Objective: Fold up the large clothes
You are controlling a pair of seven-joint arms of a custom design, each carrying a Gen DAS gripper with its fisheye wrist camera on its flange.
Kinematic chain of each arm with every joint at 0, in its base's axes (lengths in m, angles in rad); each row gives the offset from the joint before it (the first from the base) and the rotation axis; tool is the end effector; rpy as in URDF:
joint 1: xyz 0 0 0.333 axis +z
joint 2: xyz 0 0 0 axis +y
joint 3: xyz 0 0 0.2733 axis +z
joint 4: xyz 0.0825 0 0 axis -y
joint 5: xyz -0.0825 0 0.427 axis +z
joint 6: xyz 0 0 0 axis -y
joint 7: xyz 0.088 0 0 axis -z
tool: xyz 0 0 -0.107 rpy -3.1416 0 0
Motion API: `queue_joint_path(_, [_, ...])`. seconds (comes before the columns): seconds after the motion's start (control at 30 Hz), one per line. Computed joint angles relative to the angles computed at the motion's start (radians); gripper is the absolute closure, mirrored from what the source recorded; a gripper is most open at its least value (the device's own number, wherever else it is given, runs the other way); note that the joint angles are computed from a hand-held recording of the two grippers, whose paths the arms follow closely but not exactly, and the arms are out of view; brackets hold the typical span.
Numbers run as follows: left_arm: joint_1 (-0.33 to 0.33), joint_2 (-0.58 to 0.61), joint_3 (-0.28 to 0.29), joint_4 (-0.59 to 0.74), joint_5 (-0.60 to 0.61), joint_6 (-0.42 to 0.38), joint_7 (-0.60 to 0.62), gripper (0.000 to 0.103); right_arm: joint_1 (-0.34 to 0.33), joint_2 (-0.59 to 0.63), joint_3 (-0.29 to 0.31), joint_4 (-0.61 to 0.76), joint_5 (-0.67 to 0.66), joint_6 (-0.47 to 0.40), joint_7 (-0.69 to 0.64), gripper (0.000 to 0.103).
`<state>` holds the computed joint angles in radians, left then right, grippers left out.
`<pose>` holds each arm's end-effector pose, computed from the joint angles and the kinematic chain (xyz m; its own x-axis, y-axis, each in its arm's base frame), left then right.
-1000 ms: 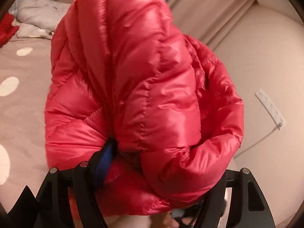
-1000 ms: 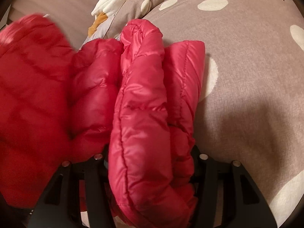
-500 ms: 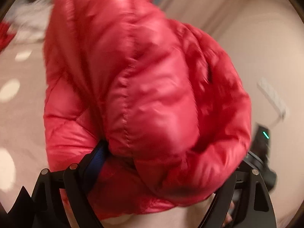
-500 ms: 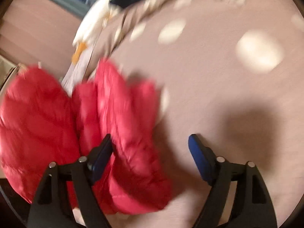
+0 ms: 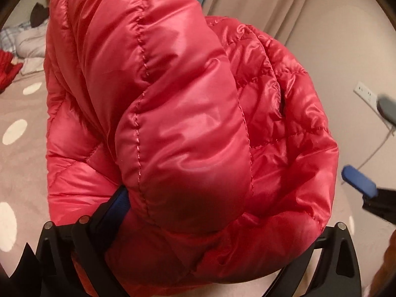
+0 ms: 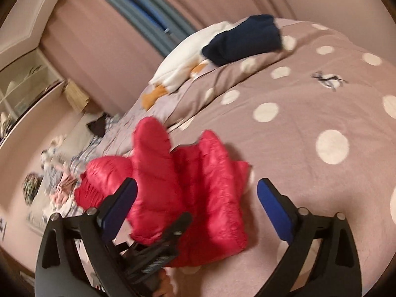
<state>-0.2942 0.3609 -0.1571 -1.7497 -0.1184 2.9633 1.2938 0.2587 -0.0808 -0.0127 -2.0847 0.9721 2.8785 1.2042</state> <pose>0.6565 -0.2967 0.4087 -0.1732 -0.9193 0.3533 -0.7315 -0.1202 -0.6712 0.6036 0.1027 0.4840 0.0452 -0.8253 -0.5629 -0.6734 0.3910 -0.6274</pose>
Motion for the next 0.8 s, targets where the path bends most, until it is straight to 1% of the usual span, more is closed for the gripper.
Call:
queue_joint_path(0.03, [-0.001,0.006,-0.001,0.013,0.001,-0.008,0.0,0.003,-0.001,0.021,-0.004,0.023,0.005,-0.017,-0.008,0.005])
queue_joint_path(0.1, [-0.002,0.013,-0.001,0.026,0.005,-0.016,0.003,0.003,-0.008,0.054,-0.006,0.066,0.082,-0.087,-0.105,0.005])
queue_joint_path(0.13, [-0.005,0.01,-0.001,0.022,0.011,-0.016,0.008,0.003,-0.018,0.074,-0.003,0.087,0.11,-0.116,-0.131,0.005])
queue_joint_path(0.17, [0.0,0.012,-0.007,0.025,0.009,-0.018,0.02,0.003,-0.031,0.093,0.003,0.108,0.136,-0.149,-0.141,0.005])
queue_joint_path(0.2, [-0.009,0.002,-0.003,0.024,0.016,-0.027,0.012,0.003,-0.045,0.12,0.009,0.136,0.162,-0.193,-0.143,0.007])
queue_joint_path(0.23, [0.002,0.003,-0.014,0.025,0.006,-0.026,0.029,0.003,-0.061,0.15,0.016,0.167,0.18,-0.241,-0.148,0.01])
queue_joint_path(0.27, [0.024,-0.004,-0.036,0.014,-0.02,-0.02,0.059,0.003,-0.073,0.174,0.028,0.191,0.179,-0.273,-0.152,0.02])
queue_joint_path(0.3, [0.05,-0.011,-0.061,0.002,-0.054,-0.015,0.095,0.003,-0.081,0.189,0.04,0.206,0.163,-0.291,-0.15,0.032])
queue_joint_path(0.33, [0.076,-0.029,-0.084,-0.019,-0.091,-0.011,0.134,0.003,-0.085,0.203,0.051,0.22,0.127,-0.301,-0.135,0.039])
queue_joint_path(0.37, [0.098,-0.03,-0.104,-0.023,-0.129,-0.013,0.172,0.003,-0.083,0.217,0.058,0.232,0.059,-0.298,-0.101,0.062])
queue_joint_path(0.4, [0.103,-0.032,-0.109,-0.025,-0.15,-0.015,0.192,0.003,-0.075,0.228,0.064,0.235,-0.033,-0.276,-0.042,0.083])
queue_joint_path(0.43, [0.112,-0.035,-0.119,-0.03,-0.174,-0.011,0.22,0.003,-0.065,0.224,0.069,0.223,-0.118,-0.233,0.014,0.082])
queue_joint_path(0.5, [0.117,-0.038,-0.122,-0.034,-0.206,-0.009,0.252,0.003,-0.072,0.215,0.086,0.204,-0.155,-0.192,0.036,0.085])
queue_joint_path(0.57, [0.124,-0.048,-0.131,-0.048,-0.244,0.004,0.282,0.003,-0.088,0.214,0.095,0.2,-0.145,-0.198,0.047,0.085])
queue_joint_path(0.6, [0.115,-0.047,-0.125,-0.045,-0.247,0.004,0.28,0.003,-0.092,0.21,0.098,0.191,-0.141,-0.19,0.055,0.085])
queue_joint_path(0.67, [0.157,-0.053,-0.16,-0.055,-0.322,0.002,0.355,0.003,-0.101,0.217,0.099,0.193,-0.146,-0.194,0.069,0.085])
queue_joint_path(0.7, [0.194,-0.067,-0.198,-0.073,-0.396,0.008,0.417,0.003,-0.102,0.217,0.098,0.189,-0.159,-0.192,0.088,0.085])
queue_joint_path(0.8, [0.212,-0.093,-0.205,-0.082,-0.498,-0.016,0.487,0.003,-0.11,0.204,0.102,0.172,-0.155,-0.195,0.079,0.086])
